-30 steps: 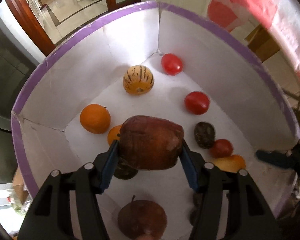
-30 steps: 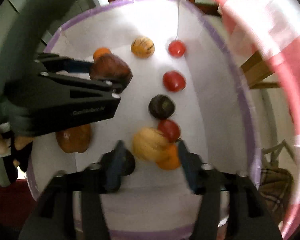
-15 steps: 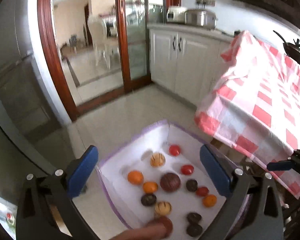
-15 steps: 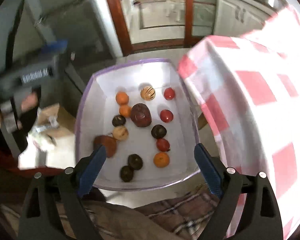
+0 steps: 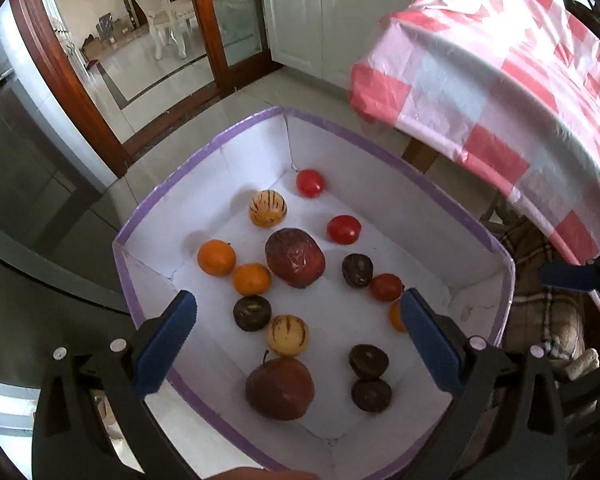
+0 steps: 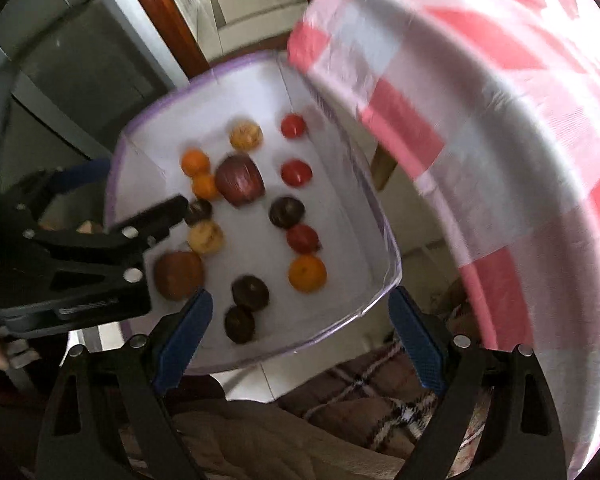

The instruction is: Organize fruits

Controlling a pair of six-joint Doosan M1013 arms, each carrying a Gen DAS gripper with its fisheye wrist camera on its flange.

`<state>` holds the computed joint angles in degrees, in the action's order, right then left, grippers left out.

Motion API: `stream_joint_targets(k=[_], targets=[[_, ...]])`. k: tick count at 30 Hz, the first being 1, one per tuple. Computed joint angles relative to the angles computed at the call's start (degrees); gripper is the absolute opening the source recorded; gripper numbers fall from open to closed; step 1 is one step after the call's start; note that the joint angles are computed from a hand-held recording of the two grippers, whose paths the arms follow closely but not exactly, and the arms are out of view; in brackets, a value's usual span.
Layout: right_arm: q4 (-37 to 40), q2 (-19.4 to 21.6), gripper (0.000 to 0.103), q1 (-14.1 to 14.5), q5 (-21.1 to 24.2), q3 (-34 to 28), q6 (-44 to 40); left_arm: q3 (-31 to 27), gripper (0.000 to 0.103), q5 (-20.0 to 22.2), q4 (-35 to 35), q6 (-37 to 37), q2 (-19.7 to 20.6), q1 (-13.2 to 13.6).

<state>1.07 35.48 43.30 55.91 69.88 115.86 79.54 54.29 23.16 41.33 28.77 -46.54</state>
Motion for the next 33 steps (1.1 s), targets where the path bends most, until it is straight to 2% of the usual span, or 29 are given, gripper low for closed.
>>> stream_joint_targets(k=[8, 33], targets=[[-1.41, 0.63, 0.087, 0.58, 0.88, -0.57, -1.14, 0.43, 0.101, -0.81, -0.59, -0.96, 0.21, 0.96], [-1.32, 1.11, 0.087, 0.67, 1.65, -0.90, -2.23, 0.36, 0.101, -0.92, -0.68, -1.07, 0.14, 1.01]])
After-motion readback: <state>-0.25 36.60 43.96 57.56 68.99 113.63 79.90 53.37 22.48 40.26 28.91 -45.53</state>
